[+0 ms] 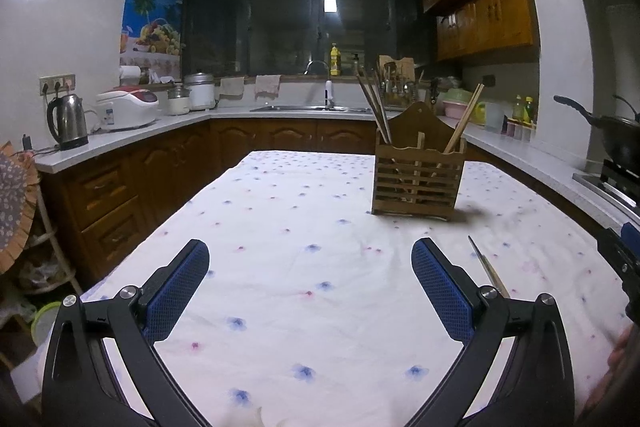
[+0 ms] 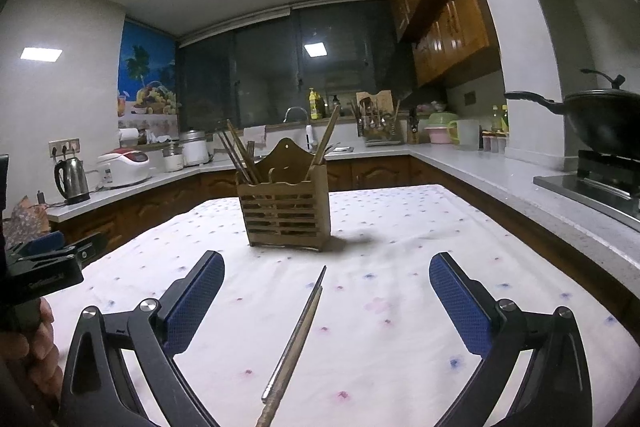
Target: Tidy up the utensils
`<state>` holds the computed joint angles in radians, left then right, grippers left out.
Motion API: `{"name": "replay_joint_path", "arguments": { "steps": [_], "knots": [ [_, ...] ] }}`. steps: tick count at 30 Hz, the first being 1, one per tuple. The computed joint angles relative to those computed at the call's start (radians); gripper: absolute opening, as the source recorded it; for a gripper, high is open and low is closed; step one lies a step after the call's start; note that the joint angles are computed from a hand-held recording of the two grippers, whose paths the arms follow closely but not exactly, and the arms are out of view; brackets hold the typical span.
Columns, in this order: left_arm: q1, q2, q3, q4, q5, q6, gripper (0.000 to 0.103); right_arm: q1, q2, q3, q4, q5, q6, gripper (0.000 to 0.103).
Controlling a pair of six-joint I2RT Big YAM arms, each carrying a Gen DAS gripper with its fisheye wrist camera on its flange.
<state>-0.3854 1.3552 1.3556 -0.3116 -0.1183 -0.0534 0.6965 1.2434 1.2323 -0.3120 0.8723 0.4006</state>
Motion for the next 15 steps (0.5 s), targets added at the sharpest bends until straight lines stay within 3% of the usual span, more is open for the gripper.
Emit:
{"name": "replay_joint_path", "arguments": {
  "steps": [15],
  "knots": [
    [-0.024,-0.016,-0.027,0.04,-0.034,0.045,0.103,0.012,-0.007,-0.023,0.038,0.007,-0.022,0.103]
  ]
}}
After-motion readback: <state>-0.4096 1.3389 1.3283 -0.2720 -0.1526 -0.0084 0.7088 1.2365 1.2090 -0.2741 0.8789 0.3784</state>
